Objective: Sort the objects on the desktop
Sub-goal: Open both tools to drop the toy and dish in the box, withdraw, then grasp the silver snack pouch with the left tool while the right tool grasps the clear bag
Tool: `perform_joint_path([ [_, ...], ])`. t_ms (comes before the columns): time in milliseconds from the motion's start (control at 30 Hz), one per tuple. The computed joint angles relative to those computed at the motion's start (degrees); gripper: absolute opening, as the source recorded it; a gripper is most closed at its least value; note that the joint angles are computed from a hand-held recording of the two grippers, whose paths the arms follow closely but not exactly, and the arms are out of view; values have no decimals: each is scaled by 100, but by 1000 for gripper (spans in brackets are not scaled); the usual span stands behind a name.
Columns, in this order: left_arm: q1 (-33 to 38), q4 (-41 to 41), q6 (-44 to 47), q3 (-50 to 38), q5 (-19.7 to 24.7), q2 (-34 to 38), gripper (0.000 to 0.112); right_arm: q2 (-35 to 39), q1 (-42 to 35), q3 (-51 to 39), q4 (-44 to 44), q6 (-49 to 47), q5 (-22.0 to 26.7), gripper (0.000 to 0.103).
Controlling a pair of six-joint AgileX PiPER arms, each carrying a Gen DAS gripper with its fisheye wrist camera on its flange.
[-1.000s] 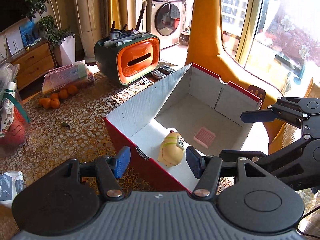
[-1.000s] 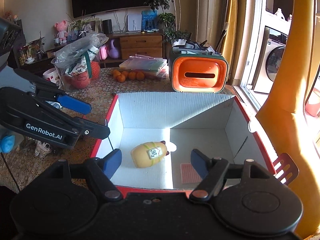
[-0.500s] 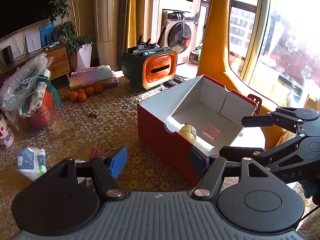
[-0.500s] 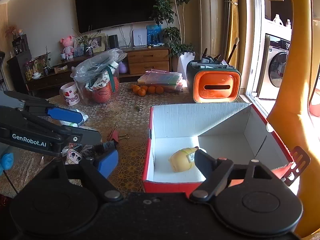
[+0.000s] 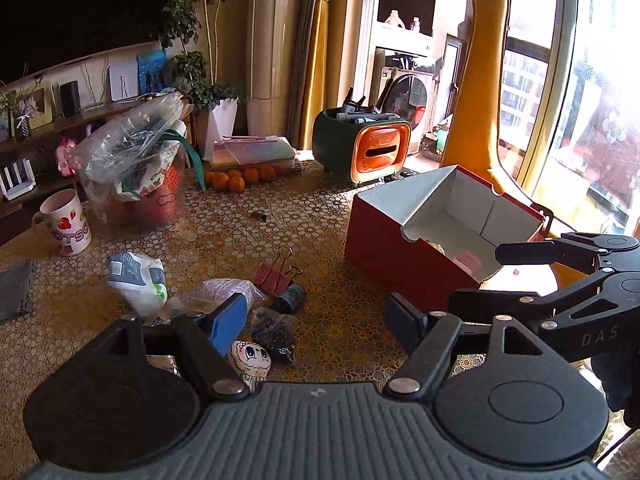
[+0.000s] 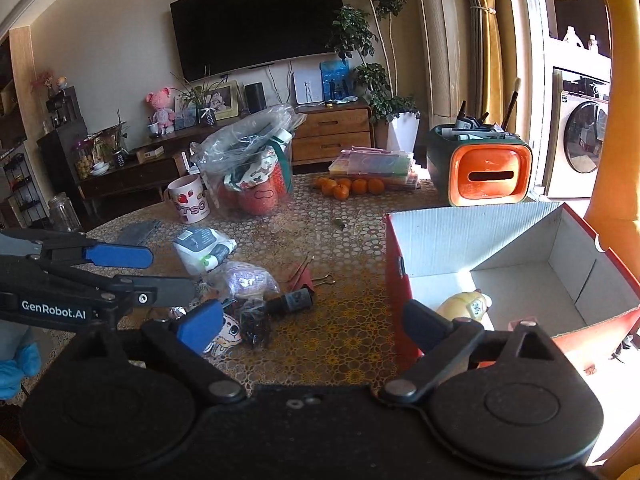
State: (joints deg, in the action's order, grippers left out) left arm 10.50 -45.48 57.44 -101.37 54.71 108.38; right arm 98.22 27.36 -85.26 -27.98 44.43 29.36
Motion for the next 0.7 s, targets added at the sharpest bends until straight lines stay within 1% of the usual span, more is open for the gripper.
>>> perform_joint_path([
  [67,155,-147,180,188,-28,-89,77,53,119,-56,-62,96,17,99],
  [133,285,-259,318,337,-45,-151,81,153,258,-180,-215,239,83,100],
  [267,502,-385,475,539,-29,-185,83,341,472,-358,-447,491,174,101],
  [467,817,-696,902,1000,-236,-267,103,611,727,-616,-866,874,390,101],
  [533,944,-794,1051,1056,-150,-213,103,695,779,-699,-922,956,435,101],
  [700,1123,-855,1302,1238,-248,-63,103,938,814,-967,-869,938,521,101],
])
